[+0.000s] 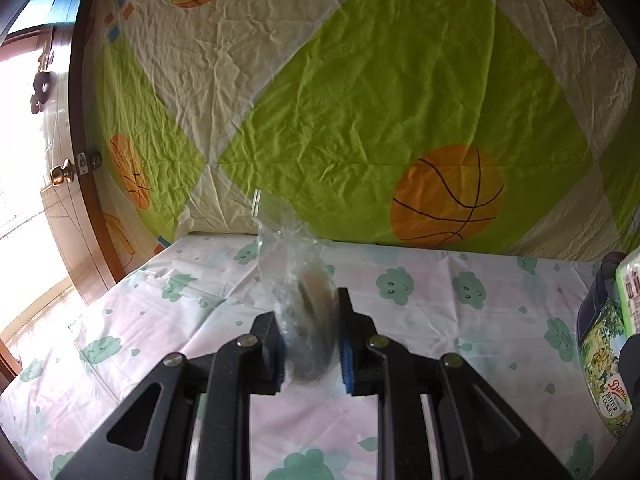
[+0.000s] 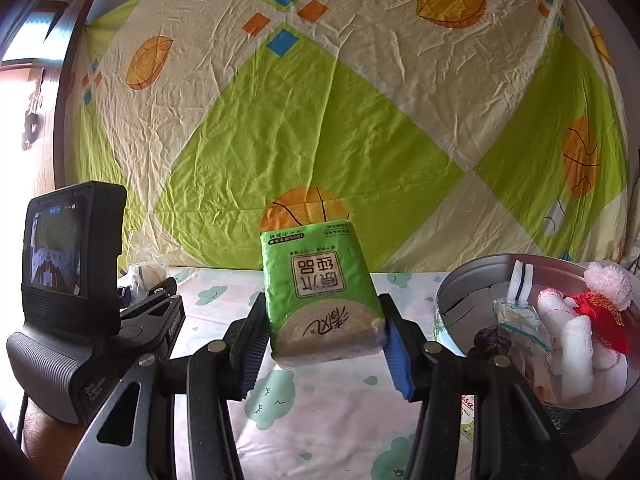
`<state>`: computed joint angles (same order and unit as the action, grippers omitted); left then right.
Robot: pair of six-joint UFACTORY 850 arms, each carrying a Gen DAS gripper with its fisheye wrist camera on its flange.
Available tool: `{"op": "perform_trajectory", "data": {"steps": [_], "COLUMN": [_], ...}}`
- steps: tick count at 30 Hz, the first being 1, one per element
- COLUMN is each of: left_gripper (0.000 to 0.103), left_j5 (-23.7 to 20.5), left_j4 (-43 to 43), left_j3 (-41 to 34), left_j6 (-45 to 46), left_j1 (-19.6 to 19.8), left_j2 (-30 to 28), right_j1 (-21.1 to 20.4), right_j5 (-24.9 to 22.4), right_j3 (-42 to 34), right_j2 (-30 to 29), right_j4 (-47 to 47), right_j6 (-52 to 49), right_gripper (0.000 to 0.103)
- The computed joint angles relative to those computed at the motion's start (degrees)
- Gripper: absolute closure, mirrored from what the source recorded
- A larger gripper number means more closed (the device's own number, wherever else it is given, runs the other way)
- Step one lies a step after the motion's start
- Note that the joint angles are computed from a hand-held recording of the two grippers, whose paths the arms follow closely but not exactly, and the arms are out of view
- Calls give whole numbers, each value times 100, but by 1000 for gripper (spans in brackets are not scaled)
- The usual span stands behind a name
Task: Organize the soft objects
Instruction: 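Lift the tissue pack and plastic bag and carry both over the tin box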
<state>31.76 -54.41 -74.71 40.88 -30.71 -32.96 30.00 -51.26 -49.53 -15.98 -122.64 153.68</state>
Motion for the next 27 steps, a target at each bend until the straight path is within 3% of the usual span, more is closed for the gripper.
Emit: {"op": "perform_trajectory", "data": {"steps": [27], "left_gripper": [84], "left_j5": [371], "left_j4": [408], "left_j3": [525], "left_j6": [-502], "left_j1": [-226], "left_j2": [332], "right_j1": [95], "right_j5": [-207], "right_j3": [308], "right_j2": [212], "right_j4": [116], "right_j6": [119], "right_gripper": [48]}}
